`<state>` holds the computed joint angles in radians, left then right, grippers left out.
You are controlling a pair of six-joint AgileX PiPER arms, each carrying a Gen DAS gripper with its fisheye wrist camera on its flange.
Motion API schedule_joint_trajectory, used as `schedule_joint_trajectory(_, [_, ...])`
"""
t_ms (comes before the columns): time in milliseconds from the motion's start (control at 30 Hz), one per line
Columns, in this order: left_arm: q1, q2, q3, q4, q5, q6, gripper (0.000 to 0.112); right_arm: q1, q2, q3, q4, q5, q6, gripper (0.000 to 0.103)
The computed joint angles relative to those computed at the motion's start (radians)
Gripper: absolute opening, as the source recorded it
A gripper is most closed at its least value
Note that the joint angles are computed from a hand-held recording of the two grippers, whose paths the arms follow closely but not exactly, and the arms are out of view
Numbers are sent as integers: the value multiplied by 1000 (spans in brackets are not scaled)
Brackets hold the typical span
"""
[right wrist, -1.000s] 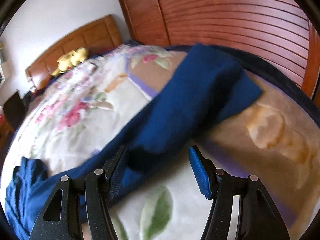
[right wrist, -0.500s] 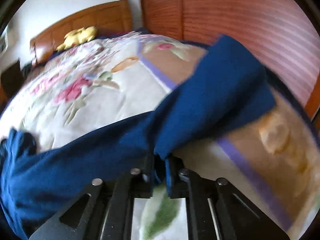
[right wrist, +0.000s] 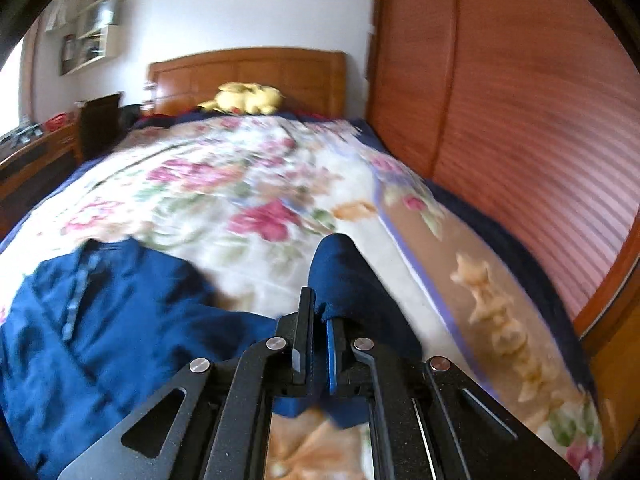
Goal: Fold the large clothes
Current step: 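Lift the held side edge over the jacket front and open the right gripper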
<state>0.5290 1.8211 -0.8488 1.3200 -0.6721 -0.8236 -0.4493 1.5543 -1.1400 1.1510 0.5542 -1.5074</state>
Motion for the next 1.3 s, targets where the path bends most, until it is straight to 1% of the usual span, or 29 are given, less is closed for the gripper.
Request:
schedule_joint_trajectory(100, [10, -1, -3, 13, -8, -10, 82, 2, -112, 93, 2, 34, -39, 5])
schedule_joint_trajectory(200, [20, -4, -3, 24, -17, -21, 82, 22, -207, 170, -14, 60, -43, 5])
schedule_joint_trajectory(333, [43, -5, -4, 40, -29, -28, 82, 29, -270, 213, -46, 103, -49, 5])
schedule_joint_trajectory(433, [67, -6, -9, 59, -46, -44, 82, 11, -309, 221, -84, 171, -25, 5])
schedule_joint_trajectory(533, [94, -7, -19, 91, -68, -83, 82, 33, -359, 239, -111, 225, 9, 5])
schedule_joint_trajectory(733, [134, -12, -22, 94, -91, -89, 82, 45, -456, 275, -104, 377, -24, 5])
schedule_joint_trajectory(800, [146, -10, -24, 96, -93, -88, 82, 64, -478, 295, -118, 406, -20, 5])
schedule_joint_trajectory(1000, [185, -8, -29, 103, -107, -83, 82, 144, -495, 372, -190, 371, -15, 5])
schedule_joint_trajectory(1100, [199, -6, -33, 108, -115, -84, 82, 131, -473, 391, -202, 404, 23, 5])
schedule_joint_trajectory(1167, [201, -3, -37, 107, -112, -83, 82, 168, -477, 417, -222, 357, 56, 8])
schedule_joint_trajectory(1267, [201, 2, -40, 106, -106, -79, 82, 186, -464, 445, -249, 326, 65, 13])
schedule_joint_trajectory(1300, [199, 2, -38, 101, -104, -73, 82, 204, -472, 460, -263, 288, 78, 22])
